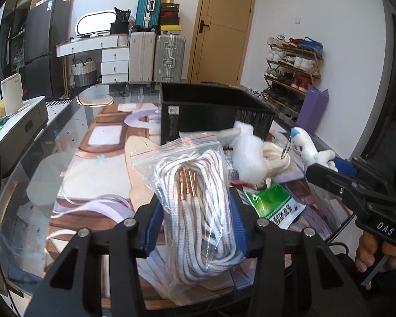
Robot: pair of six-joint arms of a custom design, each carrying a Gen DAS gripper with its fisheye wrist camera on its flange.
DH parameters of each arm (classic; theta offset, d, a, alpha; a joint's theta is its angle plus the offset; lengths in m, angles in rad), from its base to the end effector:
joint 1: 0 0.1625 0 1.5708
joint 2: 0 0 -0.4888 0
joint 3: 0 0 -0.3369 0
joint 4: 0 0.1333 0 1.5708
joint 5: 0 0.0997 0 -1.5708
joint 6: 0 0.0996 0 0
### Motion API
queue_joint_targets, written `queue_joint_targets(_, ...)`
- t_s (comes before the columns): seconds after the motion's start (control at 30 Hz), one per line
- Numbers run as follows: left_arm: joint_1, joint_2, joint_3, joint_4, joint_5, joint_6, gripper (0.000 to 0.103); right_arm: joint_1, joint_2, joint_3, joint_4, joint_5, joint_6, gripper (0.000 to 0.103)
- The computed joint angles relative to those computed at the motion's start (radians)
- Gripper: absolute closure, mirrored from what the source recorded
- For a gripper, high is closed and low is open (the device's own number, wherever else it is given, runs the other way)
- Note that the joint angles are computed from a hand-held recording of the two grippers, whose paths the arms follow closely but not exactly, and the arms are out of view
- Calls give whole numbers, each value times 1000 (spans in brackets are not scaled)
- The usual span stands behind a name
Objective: Organize soft objects
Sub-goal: 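Carry the plush toy and lace bag over the black box with both grippers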
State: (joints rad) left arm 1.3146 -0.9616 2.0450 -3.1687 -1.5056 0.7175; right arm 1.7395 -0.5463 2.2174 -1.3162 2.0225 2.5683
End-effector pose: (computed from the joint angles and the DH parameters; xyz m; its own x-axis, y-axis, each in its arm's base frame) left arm -0.0100 -0.5899 0.2282 -0.5884 0.7209 -0.3663 0.8062 0.4886 -0.3335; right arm 0.1613 -0.4121 -0.0434 -0.7712 0.0263 0.6360 -0.5674 0.4247 -0.7055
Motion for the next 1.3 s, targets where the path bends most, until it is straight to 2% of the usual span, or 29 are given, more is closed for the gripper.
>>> queue_joint_targets(0.27,-4,-19,-21,1,-37,12,58,17,-24,11,-13,1,-25,61)
queue_joint_targets(0.8,-44,-6,-87,10,-69,33,58,39,-122,-64,192,15,-28,61)
queue_joint_targets(1.3,-81,48,-158,25,-51,14,57,35,-169,-133,299,-2,-26,61)
